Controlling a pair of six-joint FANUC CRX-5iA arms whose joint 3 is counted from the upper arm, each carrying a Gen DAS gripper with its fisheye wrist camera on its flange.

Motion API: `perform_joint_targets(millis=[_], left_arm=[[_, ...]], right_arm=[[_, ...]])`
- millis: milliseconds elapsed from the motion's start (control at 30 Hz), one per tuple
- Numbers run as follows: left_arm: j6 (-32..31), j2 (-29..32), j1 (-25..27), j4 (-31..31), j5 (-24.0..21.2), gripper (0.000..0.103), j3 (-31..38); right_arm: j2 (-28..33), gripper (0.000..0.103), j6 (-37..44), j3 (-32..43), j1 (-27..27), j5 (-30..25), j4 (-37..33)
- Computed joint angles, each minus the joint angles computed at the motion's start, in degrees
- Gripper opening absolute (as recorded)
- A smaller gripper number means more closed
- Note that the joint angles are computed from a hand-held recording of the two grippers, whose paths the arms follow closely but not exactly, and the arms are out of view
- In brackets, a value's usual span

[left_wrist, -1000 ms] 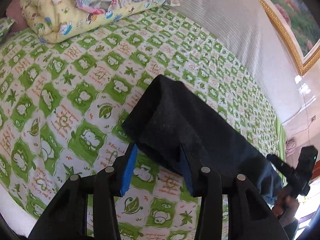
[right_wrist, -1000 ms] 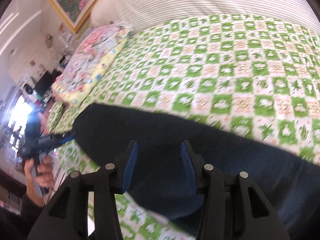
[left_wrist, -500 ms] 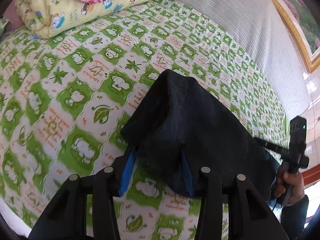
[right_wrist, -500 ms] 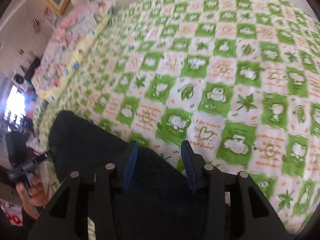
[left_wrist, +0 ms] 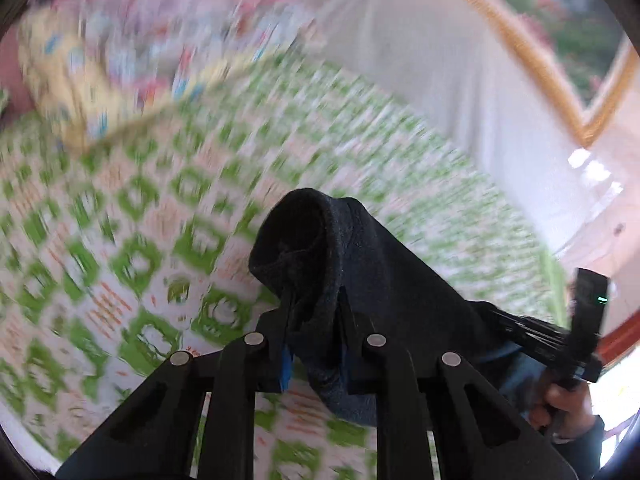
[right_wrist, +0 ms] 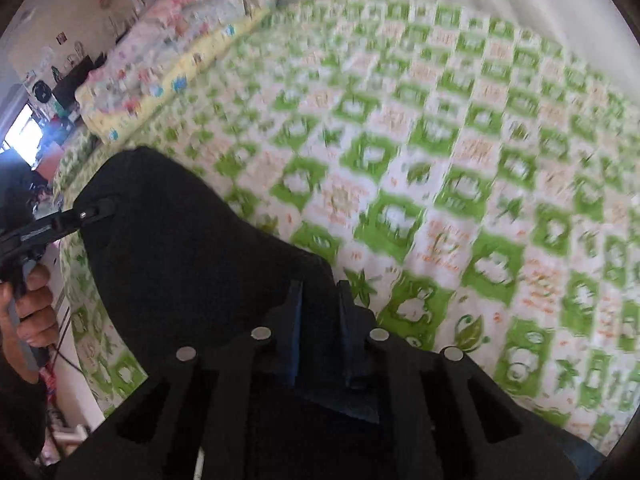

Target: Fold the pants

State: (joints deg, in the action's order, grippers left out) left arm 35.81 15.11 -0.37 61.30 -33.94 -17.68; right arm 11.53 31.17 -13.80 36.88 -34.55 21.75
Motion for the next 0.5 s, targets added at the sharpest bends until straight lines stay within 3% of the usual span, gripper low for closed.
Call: perform_joint_targets(millis=[67, 133, 300, 400, 467, 500], left_arm=[[-4.6, -2.6, -0.6, 2.3, 2.5, 0.016, -1.6], [-5.1, -1.5, -0.3, 1.3, 2.2, 0.017, -0.4], [10.6, 9.0, 1.8, -18.0, -3.4, 0.018, 11.6], [9.0, 9.1, 2.4, -17.4, -3.3, 0.028, 10.9], [6.7, 6.7, 2.5, -15.9, 0.0, 0.030, 8.1], [6.4, 5.3, 2.5, -16.0, 1.9, 0.033, 6.9]], right_arm=[[-2.3, 0.015, -9.5, -3.7, 0.7, 2.4, 9.2], [-2.4, 0.015, -14.9, -5.2, 0.6, 3.3, 14.7], [2.0, 0.021, -13.4, -3.9, -1.6, 7.8, 8.6], [2.3, 0.026, -15.0, -4.8, -1.7, 8.8, 7.2], [-0.9, 0.031, -23.6, -9.5, -1.8, 11.7, 14.5], [-2.5, 0.040, -27.8, -11.7, -1.9, 12.8, 18.6]])
